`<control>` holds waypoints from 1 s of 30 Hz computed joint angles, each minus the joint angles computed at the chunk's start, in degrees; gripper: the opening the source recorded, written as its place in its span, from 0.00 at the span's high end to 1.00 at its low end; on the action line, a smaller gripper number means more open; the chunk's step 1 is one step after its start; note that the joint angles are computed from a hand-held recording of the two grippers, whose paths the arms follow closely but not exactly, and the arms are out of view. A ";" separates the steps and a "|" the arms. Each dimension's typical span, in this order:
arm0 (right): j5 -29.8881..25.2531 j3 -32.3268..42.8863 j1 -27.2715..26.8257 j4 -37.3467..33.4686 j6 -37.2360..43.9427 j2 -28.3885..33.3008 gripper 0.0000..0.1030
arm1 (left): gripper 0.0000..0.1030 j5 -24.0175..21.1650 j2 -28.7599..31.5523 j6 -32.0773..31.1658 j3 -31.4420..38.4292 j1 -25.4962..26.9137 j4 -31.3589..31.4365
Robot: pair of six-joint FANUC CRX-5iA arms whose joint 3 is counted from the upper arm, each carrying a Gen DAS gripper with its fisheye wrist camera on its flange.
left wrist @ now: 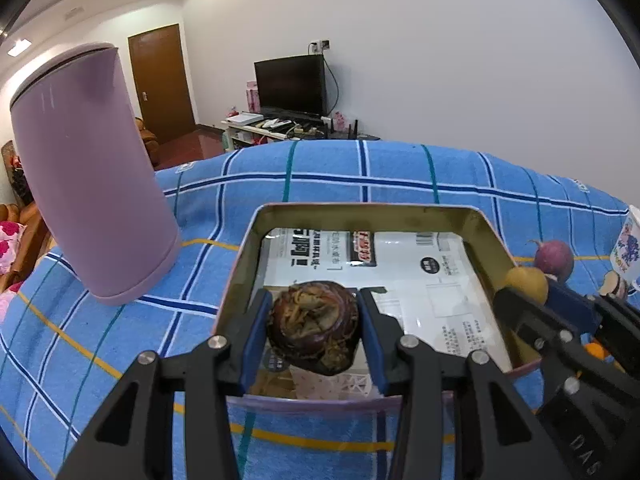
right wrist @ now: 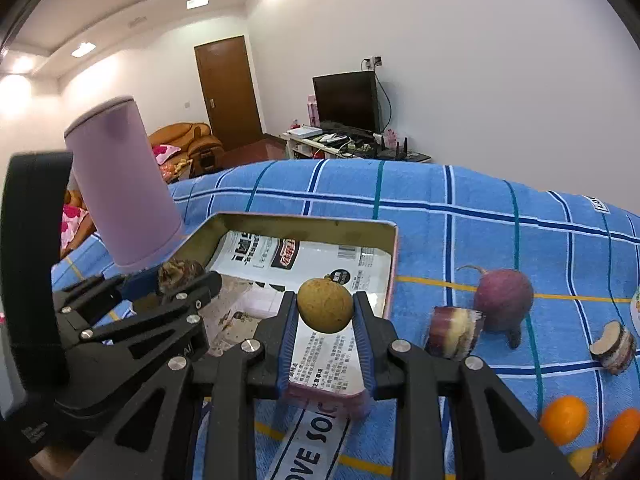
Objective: Organize fruits
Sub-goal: 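Carry both fruits over the pink tin and release them inside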
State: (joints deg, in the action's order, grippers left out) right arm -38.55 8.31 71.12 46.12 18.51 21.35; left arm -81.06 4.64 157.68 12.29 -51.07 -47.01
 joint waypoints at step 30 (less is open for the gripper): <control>5.60 -2.94 -0.75 -6.70 3.01 -2.29 0.70 | 0.56 -1.75 0.56 0.17 -0.24 1.03 1.29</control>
State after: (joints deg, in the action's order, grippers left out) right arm -32.95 5.38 70.37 39.42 21.53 19.06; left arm -82.81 5.20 157.85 12.05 -50.04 -45.72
